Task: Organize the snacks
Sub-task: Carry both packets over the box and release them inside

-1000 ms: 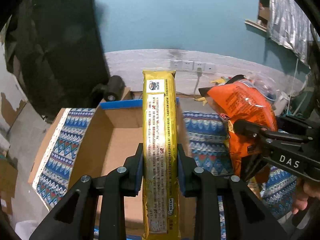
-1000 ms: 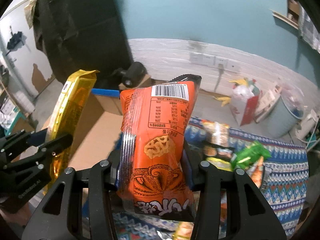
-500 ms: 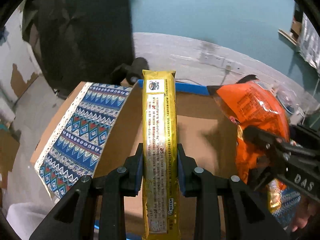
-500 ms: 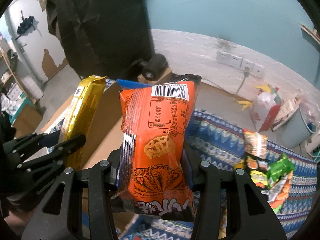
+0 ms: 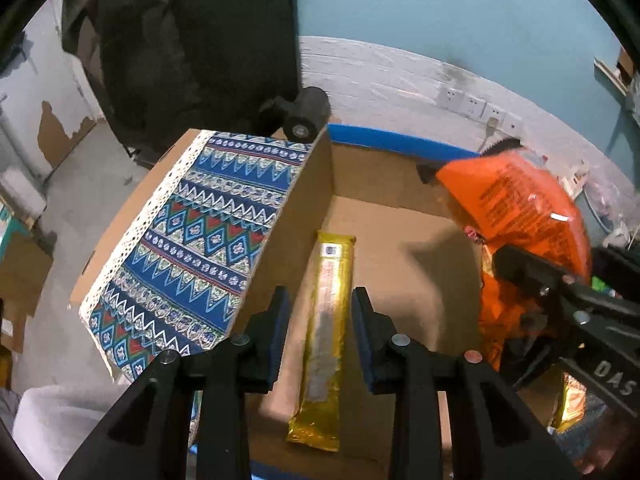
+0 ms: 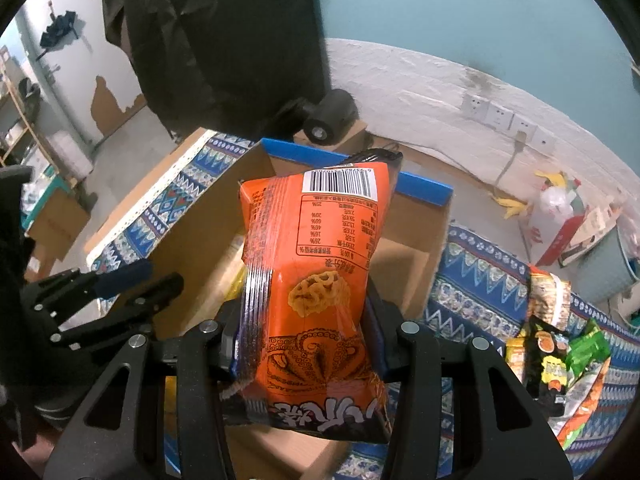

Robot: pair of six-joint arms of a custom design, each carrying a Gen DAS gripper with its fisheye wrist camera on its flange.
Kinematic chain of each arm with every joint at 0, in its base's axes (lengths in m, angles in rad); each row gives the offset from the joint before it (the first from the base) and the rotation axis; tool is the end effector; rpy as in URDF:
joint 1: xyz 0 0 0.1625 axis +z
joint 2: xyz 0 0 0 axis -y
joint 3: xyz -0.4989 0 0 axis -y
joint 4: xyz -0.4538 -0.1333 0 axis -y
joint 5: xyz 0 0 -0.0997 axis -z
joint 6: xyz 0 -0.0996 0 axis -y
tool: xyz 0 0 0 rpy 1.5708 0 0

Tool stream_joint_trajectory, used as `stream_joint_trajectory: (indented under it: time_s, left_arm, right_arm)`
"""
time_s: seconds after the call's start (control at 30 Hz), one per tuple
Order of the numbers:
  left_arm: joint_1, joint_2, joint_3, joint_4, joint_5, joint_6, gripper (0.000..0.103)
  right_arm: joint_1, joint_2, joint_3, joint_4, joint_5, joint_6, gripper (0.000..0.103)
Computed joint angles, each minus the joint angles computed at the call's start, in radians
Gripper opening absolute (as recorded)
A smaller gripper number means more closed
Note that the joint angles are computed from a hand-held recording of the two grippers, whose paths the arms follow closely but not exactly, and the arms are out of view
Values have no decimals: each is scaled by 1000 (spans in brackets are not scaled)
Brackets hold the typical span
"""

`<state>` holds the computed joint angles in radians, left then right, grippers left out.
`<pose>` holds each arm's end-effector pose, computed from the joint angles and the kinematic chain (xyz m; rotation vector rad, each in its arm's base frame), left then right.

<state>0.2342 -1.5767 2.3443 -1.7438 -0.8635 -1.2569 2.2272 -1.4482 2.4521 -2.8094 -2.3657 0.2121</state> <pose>-0.3079 -0.2770 0.2277 0.3544 2.3065 -0.6318 0.3043 -0.2931 0.2302 0.4175 -2.3936 0.6882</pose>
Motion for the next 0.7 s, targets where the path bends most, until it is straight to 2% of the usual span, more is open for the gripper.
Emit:
stream_joint_trajectory:
  time_s: [0.13,0.23,0.37,0.5,0.7]
  left_arm:
    - [-2,-28,-8,46,12,-42,33]
    - [-8,-36,-9,53,18,-52,40]
    - [-13,-31,-12,50,22,-40,40]
    - [-19,-16,-16,35,19,-21,41]
    - [-40,13,-20,-13,4,13,45]
  right_arm:
    - [-5,24,-5,-11,-2,-6,45]
    - [-12,31,-7,-7,8,-12,46]
    - [-16,29,-7,10,14,5,50]
    - [-4,12,-3,-2,22,9,66]
    - [22,-43,3,17,-1,17,72]
